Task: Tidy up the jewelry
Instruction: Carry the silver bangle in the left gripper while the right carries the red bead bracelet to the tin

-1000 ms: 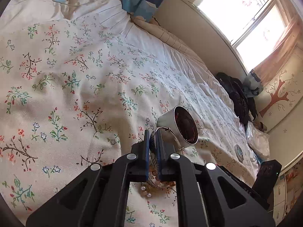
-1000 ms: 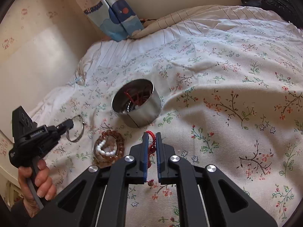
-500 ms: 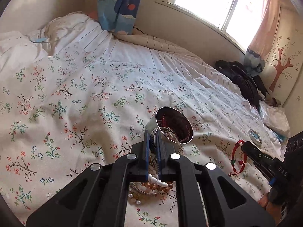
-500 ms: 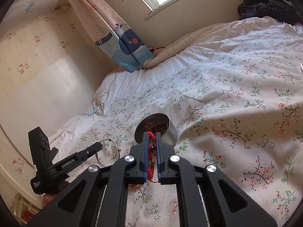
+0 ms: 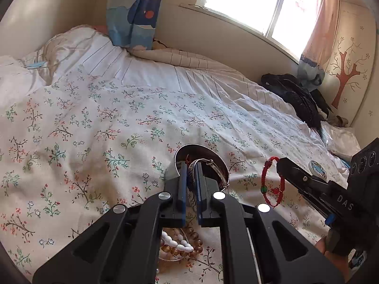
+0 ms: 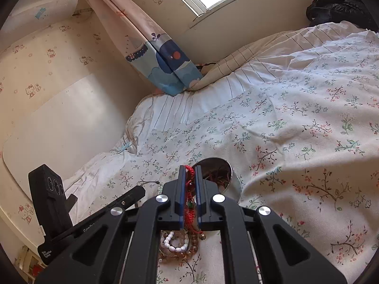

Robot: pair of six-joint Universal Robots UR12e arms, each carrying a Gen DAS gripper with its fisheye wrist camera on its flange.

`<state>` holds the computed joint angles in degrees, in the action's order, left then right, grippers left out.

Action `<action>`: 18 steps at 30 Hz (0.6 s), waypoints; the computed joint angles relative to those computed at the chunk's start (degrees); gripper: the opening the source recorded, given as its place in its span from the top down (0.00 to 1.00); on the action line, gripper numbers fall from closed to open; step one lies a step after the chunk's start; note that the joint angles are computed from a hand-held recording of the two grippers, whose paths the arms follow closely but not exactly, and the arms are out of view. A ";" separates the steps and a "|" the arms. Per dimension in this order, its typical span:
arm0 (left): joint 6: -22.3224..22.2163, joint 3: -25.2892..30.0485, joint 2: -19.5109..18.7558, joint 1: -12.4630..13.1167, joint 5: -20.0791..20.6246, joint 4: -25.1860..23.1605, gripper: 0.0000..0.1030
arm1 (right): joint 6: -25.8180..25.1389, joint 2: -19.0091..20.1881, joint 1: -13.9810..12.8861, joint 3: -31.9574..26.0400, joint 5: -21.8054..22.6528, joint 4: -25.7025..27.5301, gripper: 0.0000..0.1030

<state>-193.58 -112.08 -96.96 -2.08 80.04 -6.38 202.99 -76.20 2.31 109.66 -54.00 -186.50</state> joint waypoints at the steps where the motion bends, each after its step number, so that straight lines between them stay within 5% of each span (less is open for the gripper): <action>1: -0.02 0.10 -0.11 -0.01 -0.01 0.09 0.94 | -0.16 0.22 0.14 -0.28 -0.07 0.02 0.92; 18: -0.22 2.23 -2.31 -0.32 0.03 0.32 0.94 | -0.15 2.54 0.83 -2.93 -0.29 -0.58 0.92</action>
